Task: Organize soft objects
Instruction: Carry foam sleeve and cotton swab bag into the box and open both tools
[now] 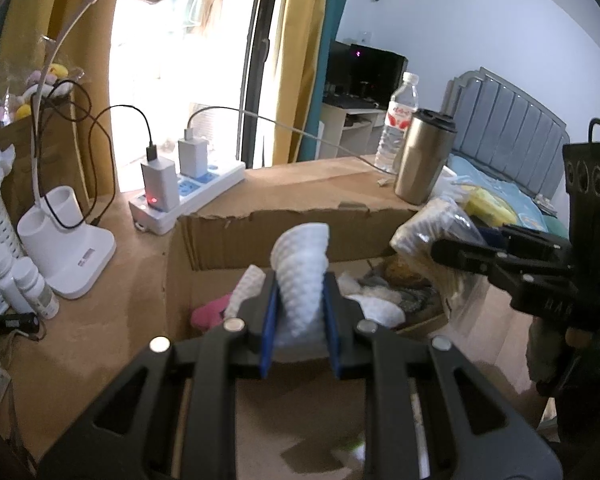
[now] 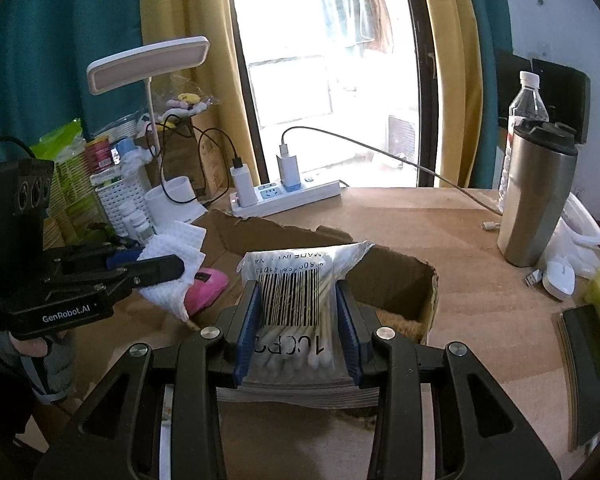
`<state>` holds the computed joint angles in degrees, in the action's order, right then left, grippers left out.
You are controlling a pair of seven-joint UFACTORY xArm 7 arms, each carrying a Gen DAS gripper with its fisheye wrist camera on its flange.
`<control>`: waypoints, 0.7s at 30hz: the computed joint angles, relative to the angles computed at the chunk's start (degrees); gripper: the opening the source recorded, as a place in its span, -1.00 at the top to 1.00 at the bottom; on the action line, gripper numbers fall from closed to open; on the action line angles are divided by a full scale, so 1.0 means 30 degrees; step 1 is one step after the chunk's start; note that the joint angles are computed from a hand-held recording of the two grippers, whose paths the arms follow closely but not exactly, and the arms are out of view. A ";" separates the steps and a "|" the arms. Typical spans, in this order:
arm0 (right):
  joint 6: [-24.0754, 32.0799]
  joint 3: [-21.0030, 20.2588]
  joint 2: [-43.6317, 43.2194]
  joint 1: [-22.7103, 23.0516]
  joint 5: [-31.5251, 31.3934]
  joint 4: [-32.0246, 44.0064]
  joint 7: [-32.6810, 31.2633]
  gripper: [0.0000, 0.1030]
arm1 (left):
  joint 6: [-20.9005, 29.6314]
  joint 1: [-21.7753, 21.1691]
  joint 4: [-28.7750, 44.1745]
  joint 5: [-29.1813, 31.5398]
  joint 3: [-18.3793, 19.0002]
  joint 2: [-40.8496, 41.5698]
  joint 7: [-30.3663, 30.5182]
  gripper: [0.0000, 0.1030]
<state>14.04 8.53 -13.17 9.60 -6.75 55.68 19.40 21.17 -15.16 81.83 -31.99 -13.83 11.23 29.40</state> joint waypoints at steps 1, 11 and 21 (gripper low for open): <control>-0.0018 -0.0012 0.0149 -0.0039 -0.0029 0.0128 0.0018 0.24 | 0.0054 -0.0008 0.0152 0.0052 0.0012 0.0150 -0.0025 0.58; -0.0200 -0.0314 0.1422 -0.0087 0.0047 0.1048 0.0002 0.24 | 0.0972 -0.0028 0.1460 0.1123 0.0000 0.1441 -0.0817 0.55; 0.0010 -0.0318 0.2223 -0.0433 -0.1560 0.1871 0.1975 -0.13 | 0.1813 -0.0130 0.2173 0.2420 0.0046 0.1984 -0.1942 -0.21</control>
<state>14.07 7.58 -6.50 8.31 -11.43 61.30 25.33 26.60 -15.55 88.35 -24.73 -13.69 17.19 23.58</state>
